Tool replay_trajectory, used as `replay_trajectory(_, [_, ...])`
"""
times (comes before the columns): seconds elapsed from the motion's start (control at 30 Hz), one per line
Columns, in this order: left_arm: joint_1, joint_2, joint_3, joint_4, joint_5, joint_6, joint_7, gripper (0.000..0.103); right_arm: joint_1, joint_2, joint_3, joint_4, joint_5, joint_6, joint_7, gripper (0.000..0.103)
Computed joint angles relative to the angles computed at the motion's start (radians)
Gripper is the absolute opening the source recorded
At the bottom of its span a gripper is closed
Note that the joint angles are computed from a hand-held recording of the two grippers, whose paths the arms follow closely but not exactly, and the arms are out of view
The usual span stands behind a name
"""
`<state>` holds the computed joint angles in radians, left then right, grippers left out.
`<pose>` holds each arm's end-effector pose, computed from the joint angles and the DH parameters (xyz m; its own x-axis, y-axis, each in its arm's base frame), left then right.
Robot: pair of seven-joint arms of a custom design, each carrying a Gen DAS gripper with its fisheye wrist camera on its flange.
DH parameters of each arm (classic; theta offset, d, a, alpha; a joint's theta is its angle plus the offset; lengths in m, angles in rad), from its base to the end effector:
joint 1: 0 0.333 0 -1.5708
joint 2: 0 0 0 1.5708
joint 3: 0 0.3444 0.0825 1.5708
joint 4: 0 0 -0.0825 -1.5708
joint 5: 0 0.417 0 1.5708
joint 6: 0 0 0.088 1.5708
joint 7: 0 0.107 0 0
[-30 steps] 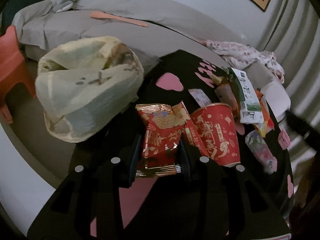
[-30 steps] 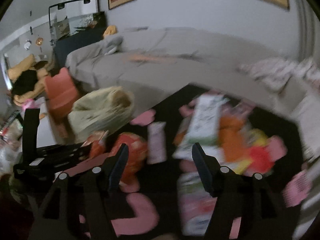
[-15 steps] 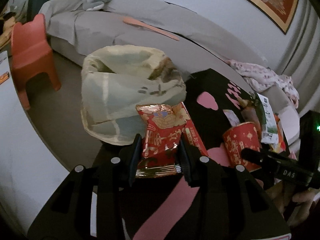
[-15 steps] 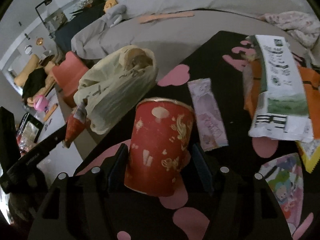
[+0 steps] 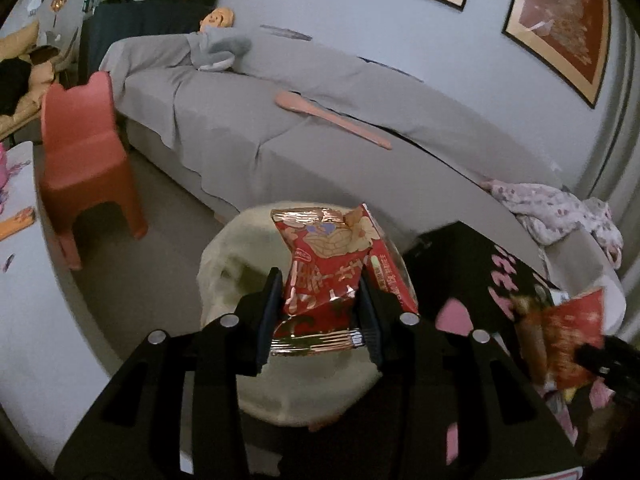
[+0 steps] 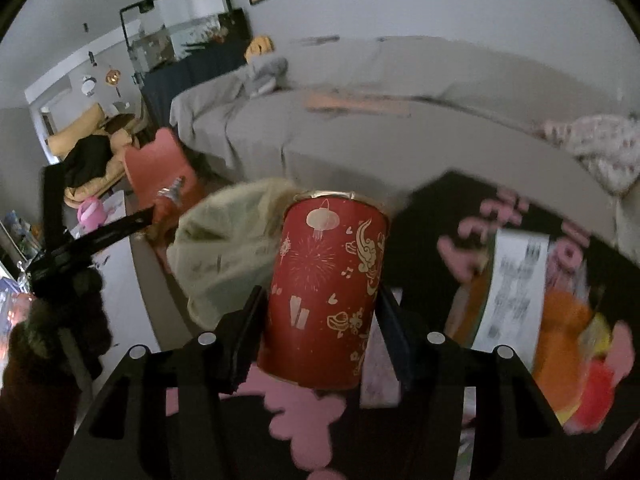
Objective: Collect trash
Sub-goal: 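Drop the snack wrapper and red cup into the yellow bag with both tools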
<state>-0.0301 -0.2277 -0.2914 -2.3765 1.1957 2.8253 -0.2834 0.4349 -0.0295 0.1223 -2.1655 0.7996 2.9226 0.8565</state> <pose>0.4739 -0.2125 0.4652 0.3127 -0.9076 0.2803 -0.5212 -0.4106 -0.7482 0.5297 0.2777 0.4967 0.5795 -0.8003 -0.1539 -0.6018 -0.2929 -0.7430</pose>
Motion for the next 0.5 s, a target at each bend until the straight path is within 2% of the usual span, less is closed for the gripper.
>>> replay_trajectory(0.03, [0.011, 0.039, 0.01, 0.028, 0.014, 0.026, 0.003, 0.052, -0.003, 0.009, -0.001, 0.017, -0.016, 0.002, 0.004, 0.053])
replay_trajectory(0.07, [0.017, 0.073, 0.025, 0.048, 0.023, 0.064, 0.008, 0.057, -0.007, 0.02, -0.002, 0.036, -0.034, 0.002, 0.009, 0.053])
replay_trajectory(0.13, [0.022, 0.119, 0.055, 0.069, 0.029, 0.145, 0.003, 0.066, -0.015, 0.04, 0.001, 0.067, -0.059, -0.005, 0.014, 0.053])
replay_trajectory(0.2, [0.021, 0.13, 0.07, 0.069, 0.024, 0.172, 0.003, 0.073, -0.024, 0.072, 0.01, 0.11, -0.081, -0.02, 0.017, 0.053])
replay_trajectory(0.3, [0.02, 0.087, 0.065, 0.036, 0.049, 0.112, -0.059, 0.076, -0.031, 0.145, 0.034, 0.191, -0.128, -0.052, 0.031, 0.053])
replay_trajectory(0.37, [0.011, 0.042, 0.049, 0.005, 0.019, 0.019, -0.059, 0.076, -0.037, 0.202, 0.06, 0.254, -0.148, -0.075, 0.038, 0.053])
replay_trajectory(0.43, [0.008, 0.004, 0.036, -0.022, 0.0, -0.042, -0.051, 0.076, -0.042, 0.272, 0.089, 0.338, -0.159, -0.115, 0.054, 0.053])
replay_trajectory(0.5, [0.015, -0.03, 0.028, -0.052, 0.01, -0.048, -0.079, 0.076, -0.048, 0.321, 0.119, 0.398, -0.155, -0.148, 0.067, 0.053])
